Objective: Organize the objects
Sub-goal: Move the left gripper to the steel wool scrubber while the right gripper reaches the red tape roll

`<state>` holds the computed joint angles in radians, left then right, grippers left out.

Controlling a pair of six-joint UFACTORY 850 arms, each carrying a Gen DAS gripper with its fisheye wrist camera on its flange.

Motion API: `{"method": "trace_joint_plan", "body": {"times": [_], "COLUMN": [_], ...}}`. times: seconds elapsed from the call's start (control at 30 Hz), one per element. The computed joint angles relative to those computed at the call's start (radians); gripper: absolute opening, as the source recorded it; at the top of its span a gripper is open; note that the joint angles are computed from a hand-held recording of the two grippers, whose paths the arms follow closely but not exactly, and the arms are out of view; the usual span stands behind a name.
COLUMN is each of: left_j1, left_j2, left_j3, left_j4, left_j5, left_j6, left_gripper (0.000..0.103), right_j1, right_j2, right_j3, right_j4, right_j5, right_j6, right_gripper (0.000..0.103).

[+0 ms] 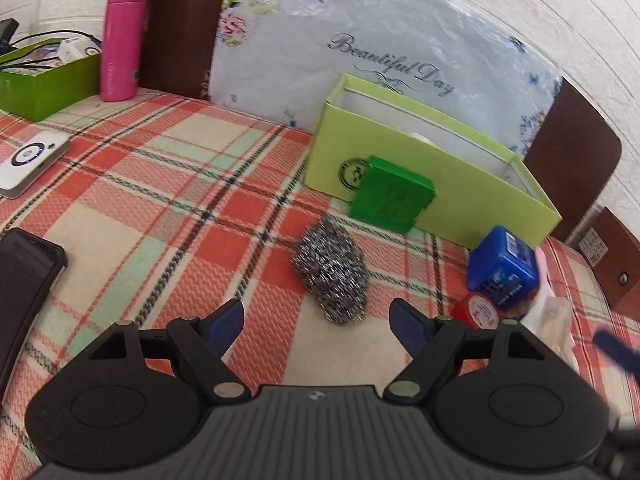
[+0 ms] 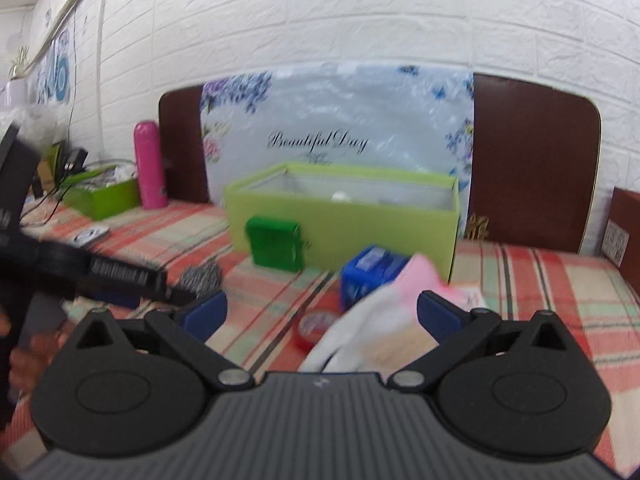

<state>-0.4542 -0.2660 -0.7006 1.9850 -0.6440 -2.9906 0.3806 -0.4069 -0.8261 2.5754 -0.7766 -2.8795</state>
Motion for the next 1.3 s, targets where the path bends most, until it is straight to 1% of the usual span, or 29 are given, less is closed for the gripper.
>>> {"method": "trace_joint_plan", "body": {"times": [0.1, 0.17, 0.23, 0.27, 0.3, 0.33, 0.37, 0.4, 0.43, 0.5, 0.53, 0.57, 0.63, 0.7, 0.77, 0.8, 0.87, 0.9, 0.93, 0.97, 1.03, 1.07, 1.1, 1.13, 1.17, 1.27, 1.3], "left_j1": [0.012, 0.020, 0.028, 0.033, 0.040, 0.050, 0.060, 0.059, 0.055, 0.047, 0.040, 0.031, 0.014, -0.001, -0.012, -0.013, -0.015, -0.018, -0.018, -0.018, -0.015, -0.016, -0.016, -0.015, -0.013, -0.010, -0.009], "left_j2": [-0.018, -0.038, -0.066, -0.078, -0.087, -0.094, -0.096, -0.092, -0.081, -0.045, -0.027, -0.010, 0.013, 0.030, 0.044, 0.048, 0.045, 0.041, 0.037, 0.033, 0.030, 0.028, 0.028, 0.028, 0.030, 0.036, 0.037], "left_j3": [-0.025, -0.049, -0.082, -0.095, -0.103, -0.109, -0.110, -0.100, -0.085, -0.047, -0.026, -0.005, 0.030, 0.062, 0.081, 0.084, 0.082, 0.077, 0.074, 0.071, 0.069, 0.070, 0.071, 0.073, 0.076, 0.081, 0.081], "left_j4": [0.008, 0.036, 0.022, 0.018, 0.036, 0.048, 0.067, 0.085, 0.100, 0.139, 0.159, 0.171, 0.171, 0.180, 0.189, 0.193, 0.197, 0.187, 0.180, 0.179, 0.190, 0.189, 0.193, 0.201, 0.210, 0.220, 0.217], "left_j5": [-0.004, -0.003, -0.002, 0.001, 0.009, 0.030, 0.060, 0.056, 0.051, 0.063, 0.064, 0.066, 0.066, 0.057, 0.050, 0.052, 0.055, 0.052, 0.050, 0.051, 0.056, 0.054, 0.055, 0.056, 0.057, 0.062, 0.062], "left_j6": [0.024, 0.036, 0.081, 0.102, 0.110, 0.122, 0.124, 0.103, 0.087, 0.047, 0.020, -0.001, -0.028, -0.067, -0.087, -0.091, -0.087, -0.074, -0.062, -0.060, -0.082, -0.089, -0.093, -0.098, -0.103, -0.119, -0.122], "left_gripper": [0.083, 0.083, 0.083, 0.078, 0.071, 0.046, 0.042, 0.042, 0.041, 0.040, 0.040, 0.040, 0.040, 0.040, 0.041, 0.041, 0.041, 0.042, 0.043, 0.043, 0.044, 0.045, 0.045, 0.045, 0.045, 0.045, 0.045], "right_j1": [0.003, 0.004, 0.009, 0.013, 0.016, 0.020, 0.024, 0.030, 0.035, 0.043, 0.048, 0.053, 0.063, 0.069, 0.076, 0.077, 0.078, 0.077, 0.077, 0.076, 0.073, 0.071, 0.075, 0.081, 0.083, 0.068, 0.066], "right_j2": [0.013, 0.023, 0.034, 0.038, 0.039, 0.039, 0.036, 0.032, 0.027, 0.009, -0.005, -0.019, -0.050, -0.087, -0.119, -0.132, -0.158, -0.168, -0.174, -0.178, -0.184, -0.188, -0.188, -0.184, -0.178, -0.156, -0.146], "right_j3": [0.035, 0.056, 0.067, 0.069, 0.069, 0.068, 0.063, 0.057, 0.048, 0.021, 0.003, -0.018, -0.060, -0.108, -0.148, -0.166, -0.213, -0.225, -0.227, -0.237, -0.247, -0.252, -0.252, -0.243, -0.235, -0.213, -0.200], "right_j4": [-0.036, -0.035, -0.026, -0.026, -0.028, -0.033, -0.044, -0.049, -0.055, -0.078, -0.084, -0.090, -0.092, -0.084, -0.037, -0.012, -0.001, 0.011, 0.048, 0.051, 0.010, -0.027, -0.022, 0.021, 0.022, -0.135, -0.155], "right_j5": [0.011, -0.005, -0.013, -0.014, -0.018, -0.020, -0.022, -0.021, -0.017, -0.004, 0.003, 0.015, 0.041, 0.073, 0.117, 0.147, 0.243, 0.263, 0.254, 0.268, 0.272, 0.273, 0.277, 0.277, 0.273, 0.256, 0.251], "right_j6": [0.037, 0.028, 0.013, 0.010, 0.004, -0.003, -0.011, -0.020, -0.027, -0.021, -0.018, -0.016, -0.019, -0.027, -0.048, -0.052, -0.016, -0.013, -0.044, -0.040, 0.014, 0.043, 0.030, -0.024, -0.035, 0.106, 0.115], "right_gripper": [0.103, 0.103, 0.103, 0.103, 0.103, 0.103, 0.103, 0.101, 0.098, 0.086, 0.077, 0.070, 0.066, 0.064, 0.064, 0.064, 0.064, 0.064, 0.064, 0.064, 0.063, 0.058, 0.053, 0.046, 0.046, 0.046, 0.046]}}
